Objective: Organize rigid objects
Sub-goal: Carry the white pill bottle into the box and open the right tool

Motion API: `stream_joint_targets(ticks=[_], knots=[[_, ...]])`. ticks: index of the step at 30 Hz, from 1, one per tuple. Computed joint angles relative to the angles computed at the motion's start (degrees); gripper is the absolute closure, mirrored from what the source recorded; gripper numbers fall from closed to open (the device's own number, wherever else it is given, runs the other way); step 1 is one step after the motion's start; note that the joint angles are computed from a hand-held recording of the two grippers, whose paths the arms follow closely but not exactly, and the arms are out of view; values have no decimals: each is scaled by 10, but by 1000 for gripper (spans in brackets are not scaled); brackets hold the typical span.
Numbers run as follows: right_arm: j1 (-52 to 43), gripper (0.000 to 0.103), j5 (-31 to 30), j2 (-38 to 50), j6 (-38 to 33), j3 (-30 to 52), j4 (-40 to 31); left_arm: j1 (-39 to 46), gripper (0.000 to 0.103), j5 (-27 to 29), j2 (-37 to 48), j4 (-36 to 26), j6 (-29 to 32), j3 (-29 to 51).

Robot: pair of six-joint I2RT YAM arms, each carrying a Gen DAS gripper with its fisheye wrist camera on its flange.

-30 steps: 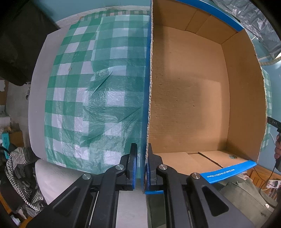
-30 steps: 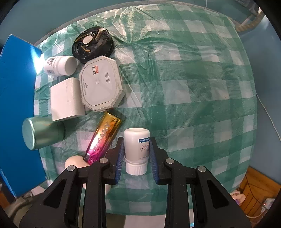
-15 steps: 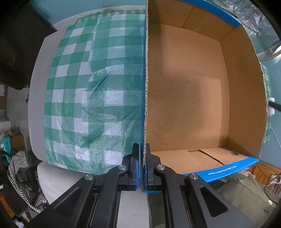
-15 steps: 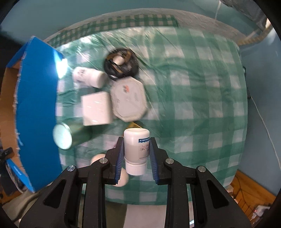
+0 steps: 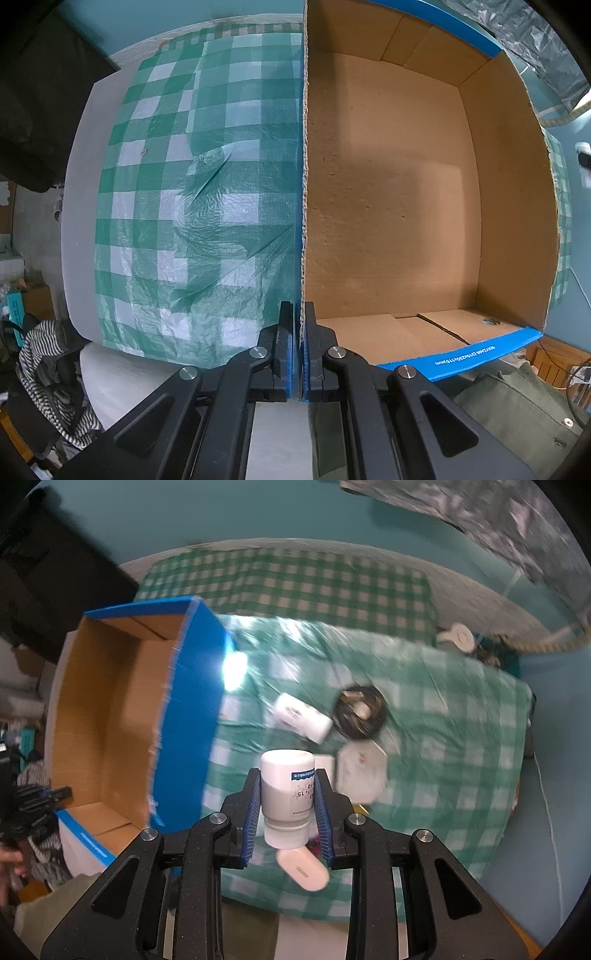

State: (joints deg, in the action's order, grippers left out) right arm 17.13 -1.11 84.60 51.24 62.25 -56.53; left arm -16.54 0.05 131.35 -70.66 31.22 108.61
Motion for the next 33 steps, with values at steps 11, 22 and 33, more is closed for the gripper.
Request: stream_joint_targets(ticks=[11,22,33], knots=[[7,76,-6,139,-63,173,-36,7,99,0,-9,5,-1,-12],[11,76,-19,260,-110,299,-53,5,99,-7,-23,26,-7,-43],[14,76,-25,332,-131,368,-62,4,99,-10,-24,28,-6,-47]])
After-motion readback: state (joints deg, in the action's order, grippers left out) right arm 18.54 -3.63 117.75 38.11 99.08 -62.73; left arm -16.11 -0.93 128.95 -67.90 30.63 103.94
